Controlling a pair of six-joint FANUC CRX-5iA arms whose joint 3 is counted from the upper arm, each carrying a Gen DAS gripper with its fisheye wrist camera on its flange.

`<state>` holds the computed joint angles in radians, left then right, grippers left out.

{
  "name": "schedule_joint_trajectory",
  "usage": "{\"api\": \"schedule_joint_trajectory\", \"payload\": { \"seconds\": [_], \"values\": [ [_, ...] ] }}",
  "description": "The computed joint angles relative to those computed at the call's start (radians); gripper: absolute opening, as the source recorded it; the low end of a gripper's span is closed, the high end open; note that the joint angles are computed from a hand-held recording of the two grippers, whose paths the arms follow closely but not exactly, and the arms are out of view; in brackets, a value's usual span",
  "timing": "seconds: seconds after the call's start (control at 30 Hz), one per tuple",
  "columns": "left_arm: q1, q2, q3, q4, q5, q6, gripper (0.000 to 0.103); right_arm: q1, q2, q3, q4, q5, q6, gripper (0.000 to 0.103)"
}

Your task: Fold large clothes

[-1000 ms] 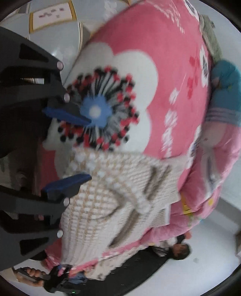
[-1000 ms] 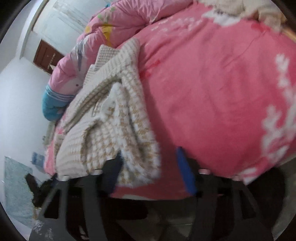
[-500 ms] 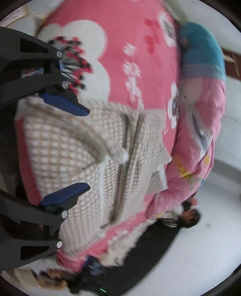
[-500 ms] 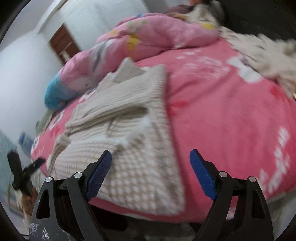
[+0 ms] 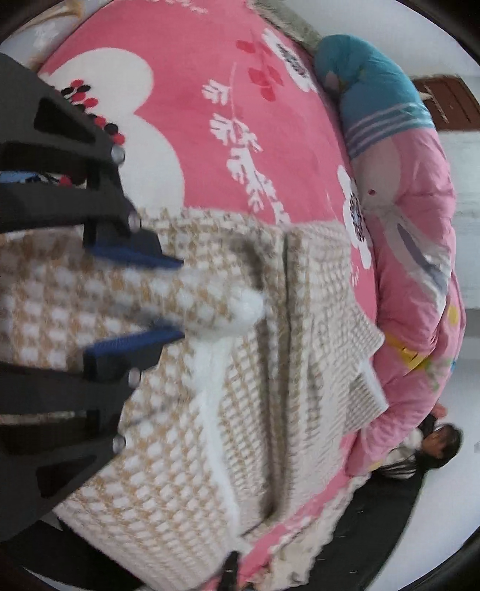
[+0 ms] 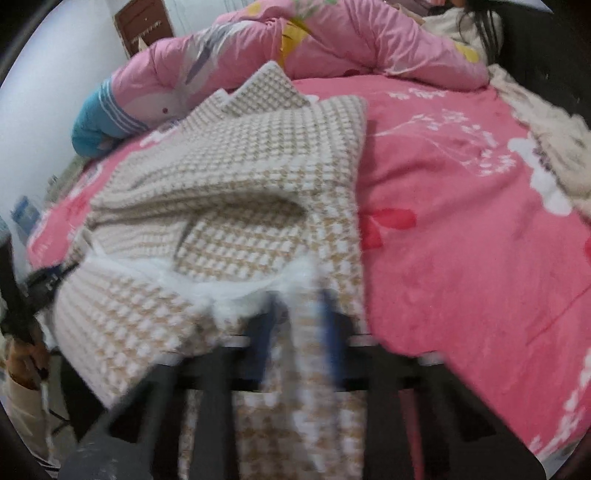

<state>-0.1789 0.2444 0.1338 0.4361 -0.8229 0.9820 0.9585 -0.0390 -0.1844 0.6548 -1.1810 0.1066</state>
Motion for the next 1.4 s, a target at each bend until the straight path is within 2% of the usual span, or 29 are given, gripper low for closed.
{"api": "schedule_joint_trajectory", "payload": {
  "seconds": [0.07, 0.2, 0.37, 0.47, 0.5, 0.57, 0.63, 0.67, 0.73, 0.83, 0.93, 1.0, 1.03, 1.07, 1.1, 1.13, 1.17, 1.2, 1.23, 1.27, 1.3, 1.33, 1.4],
  "values": [
    [0.031, -0.012, -0.054, 0.131, 0.004, -0.057, 0.011, 0.055, 0.011, 0.004, 0.087, -0.062, 0.001, 0.006],
    [0.057, -0.074, -0.165, 0.31, 0.053, -0.18, 0.008, 0.124, 0.02, 0.011, 0.211, -0.158, -0.052, 0.005],
    [0.06, -0.16, -0.265, 0.497, 0.159, -0.333, 0.007, 0.134, -0.035, -0.046, 0.379, -0.158, -0.192, 0.005],
    [0.057, -0.16, -0.271, 0.586, 0.174, -0.388, 0.007, 0.104, -0.039, -0.063, 0.422, -0.125, -0.232, 0.005],
    [0.057, -0.147, -0.251, 0.55, 0.17, -0.362, 0.008, 0.086, -0.027, -0.061, 0.416, -0.113, -0.227, 0.005],
    [0.06, -0.09, -0.169, 0.391, 0.122, -0.24, 0.008, 0.043, 0.005, -0.053, 0.364, -0.079, -0.193, 0.005],
    [0.061, 0.003, -0.053, 0.222, 0.019, -0.073, 0.009, -0.023, 0.023, -0.06, 0.24, 0.009, -0.153, 0.005],
    [0.062, 0.034, -0.019, 0.187, -0.021, -0.022, 0.009, -0.049, 0.028, -0.057, 0.186, 0.041, -0.14, 0.005],
    [0.068, 0.025, -0.045, 0.253, -0.004, -0.053, 0.008, -0.05, 0.005, -0.077, 0.204, 0.064, -0.182, 0.005],
    [0.064, -0.031, -0.107, 0.379, 0.083, -0.181, 0.008, -0.028, -0.017, -0.075, 0.323, 0.036, -0.227, 0.005],
    [0.043, -0.046, -0.101, 0.392, 0.152, -0.223, 0.008, -0.035, 0.003, -0.056, 0.373, 0.015, -0.225, 0.005],
    [0.034, -0.003, -0.018, 0.238, 0.118, -0.11, 0.01, -0.063, 0.031, -0.039, 0.322, 0.036, -0.195, 0.006],
    [0.031, 0.043, 0.056, 0.123, 0.048, -0.016, 0.012, -0.082, 0.049, -0.02, 0.256, 0.046, -0.152, 0.007],
    [0.028, 0.079, 0.111, 0.045, -0.004, 0.05, 0.017, -0.106, 0.082, 0.016, 0.142, 0.04, -0.089, 0.011],
    [0.03, 0.118, 0.152, -0.004, -0.06, 0.093, 0.021, -0.117, 0.093, 0.028, 0.081, 0.036, -0.065, 0.024],
    [0.034, 0.129, 0.151, 0.0, -0.073, 0.098, 0.022, -0.124, 0.094, 0.022, 0.044, 0.046, -0.06, 0.028],
    [0.047, 0.112, 0.109, 0.056, -0.052, 0.07, 0.024, -0.12, 0.085, 0.008, 0.052, 0.05, -0.08, 0.038],
    [0.051, 0.093, 0.087, 0.074, -0.035, 0.061, 0.026, -0.107, 0.072, -0.004, 0.071, 0.037, -0.108, 0.052],
    [0.049, 0.068, 0.076, 0.039, -0.004, 0.089, 0.041, -0.091, 0.062, -0.009, 0.097, 0.012, -0.125, 0.057],
    [0.047, 0.044, 0.06, 0.009, 0.035, 0.113, 0.053, -0.076, 0.055, -0.013, 0.121, -0.008, -0.138, 0.058],
    [0.05, 0.005, 0.016, 0.024, 0.097, 0.099, 0.054, -0.049, 0.045, -0.017, 0.161, -0.043, -0.154, 0.059],
    [0.057, -0.022, -0.02, 0.072, 0.128, 0.062, 0.054, -0.032, 0.039, -0.018, 0.18, -0.059, -0.165, 0.059],
    [0.066, -0.066, -0.087, 0.21, 0.148, -0.048, 0.054, 0.021, 0.005, -0.037, 0.238, -0.042, -0.179, 0.059]
  ]
}}
